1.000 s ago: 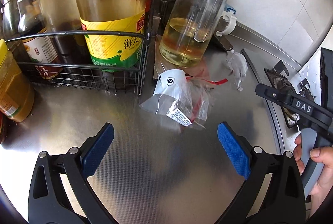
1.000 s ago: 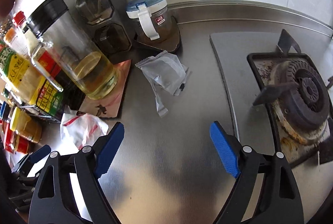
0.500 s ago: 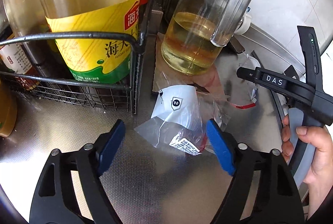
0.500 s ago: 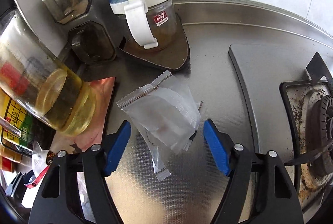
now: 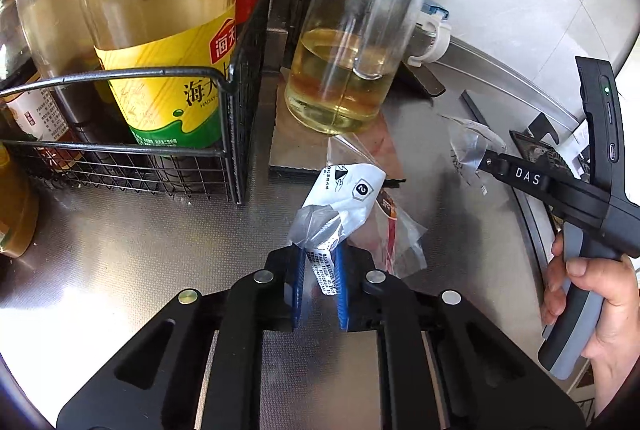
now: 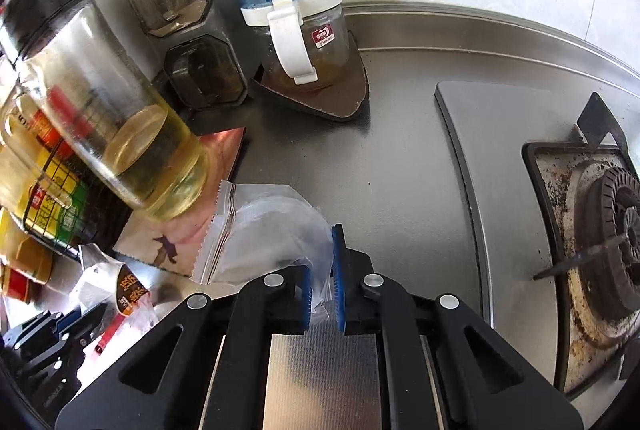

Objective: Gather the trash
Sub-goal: 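Grasp clear plastic bag with left tool while right tool grasps white plastic packet, then lower both plastic bags into the bin and open both tools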

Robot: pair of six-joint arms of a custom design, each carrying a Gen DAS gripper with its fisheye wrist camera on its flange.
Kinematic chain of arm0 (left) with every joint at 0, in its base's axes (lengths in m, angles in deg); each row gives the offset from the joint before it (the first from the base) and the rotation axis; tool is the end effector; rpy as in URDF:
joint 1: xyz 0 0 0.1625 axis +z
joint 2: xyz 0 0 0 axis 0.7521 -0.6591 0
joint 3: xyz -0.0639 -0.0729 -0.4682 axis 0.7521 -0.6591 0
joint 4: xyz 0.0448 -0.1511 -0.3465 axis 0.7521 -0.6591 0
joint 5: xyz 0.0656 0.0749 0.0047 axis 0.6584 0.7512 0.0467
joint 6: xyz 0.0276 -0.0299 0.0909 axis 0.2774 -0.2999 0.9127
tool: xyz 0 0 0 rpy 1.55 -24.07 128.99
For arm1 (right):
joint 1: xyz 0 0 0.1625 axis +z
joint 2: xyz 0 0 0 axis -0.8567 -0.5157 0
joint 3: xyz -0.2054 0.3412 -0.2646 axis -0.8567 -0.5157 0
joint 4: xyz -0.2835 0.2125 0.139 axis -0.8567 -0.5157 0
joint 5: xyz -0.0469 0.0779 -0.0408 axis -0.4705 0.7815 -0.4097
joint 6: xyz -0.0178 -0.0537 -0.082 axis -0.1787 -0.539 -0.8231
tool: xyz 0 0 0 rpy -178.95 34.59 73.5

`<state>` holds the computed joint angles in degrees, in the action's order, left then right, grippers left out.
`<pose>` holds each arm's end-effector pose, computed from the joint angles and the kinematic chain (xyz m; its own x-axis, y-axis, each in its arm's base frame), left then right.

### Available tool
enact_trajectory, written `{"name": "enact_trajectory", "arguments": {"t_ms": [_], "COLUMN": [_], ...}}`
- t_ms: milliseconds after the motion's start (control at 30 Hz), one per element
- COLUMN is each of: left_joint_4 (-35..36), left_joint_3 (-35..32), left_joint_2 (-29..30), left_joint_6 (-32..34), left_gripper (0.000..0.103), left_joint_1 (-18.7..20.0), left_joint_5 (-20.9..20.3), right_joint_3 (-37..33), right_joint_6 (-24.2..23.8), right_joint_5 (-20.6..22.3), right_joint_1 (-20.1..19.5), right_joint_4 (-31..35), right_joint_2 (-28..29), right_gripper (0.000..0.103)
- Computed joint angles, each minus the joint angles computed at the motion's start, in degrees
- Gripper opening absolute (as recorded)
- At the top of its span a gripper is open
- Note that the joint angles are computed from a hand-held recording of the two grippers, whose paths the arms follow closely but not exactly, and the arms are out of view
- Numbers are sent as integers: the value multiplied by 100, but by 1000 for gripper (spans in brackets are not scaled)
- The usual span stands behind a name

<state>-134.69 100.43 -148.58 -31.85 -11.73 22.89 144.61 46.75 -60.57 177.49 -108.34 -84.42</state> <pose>-0.3352 -0.5110 0.3762 -0.8406 0.0034 -0.5416 0.3184 0.8120 -0.4892 0.4061 -0.5874 0.2834 -0.8235 -0.1995 0.5311 -0.4501 0.7995 -0.3976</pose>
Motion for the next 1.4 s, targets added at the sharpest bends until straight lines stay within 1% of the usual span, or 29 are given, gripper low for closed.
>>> {"name": "enact_trajectory", "arguments": {"t_ms": [100, 200, 333, 533, 767, 967, 1167, 1267, 1400], "left_joint_4": [215, 492, 1008, 1754, 2422, 2850, 2933, 2894, 2673], "left_joint_3": [39, 25, 120, 313, 602, 845, 1242, 1494, 1929], "left_joint_2": [-67, -81, -244, -499, -739, -901, -1051, -1114, -1216], "left_joint_6": [-224, -471, -1018, -1924, -3036, -3801, -4392, -4620, -4868], "left_gripper": [9, 8, 8, 8, 8, 8, 8, 8, 8], "left_joint_1": [-184, -398, -796, -1480, -2297, -2939, -3463, -3634, -3714], "left_joint_5": [17, 68, 65, -42, -309, -601, -1073, -1374, -1843], "right_joint_3": [252, 468, 913, 1634, 2435, 3087, 3719, 4051, 4455], "right_joint_6": [131, 162, 212, 421, 783, 1070, 1400, 1599, 1811], "right_joint_5": [139, 174, 215, 249, 335, 437, 644, 773, 915], "right_joint_1": [34, 98, 195, 447, 738, 990, 1180, 1171, 1038], "right_joint_4": [74, 102, 110, 211, 429, 545, 761, 882, 1042], "right_joint_2": [-255, -471, -908, -1578, -2357, -2957, -3442, -3642, -3786], "right_gripper": [10, 10, 10, 10, 11, 11, 11, 11, 11]}}
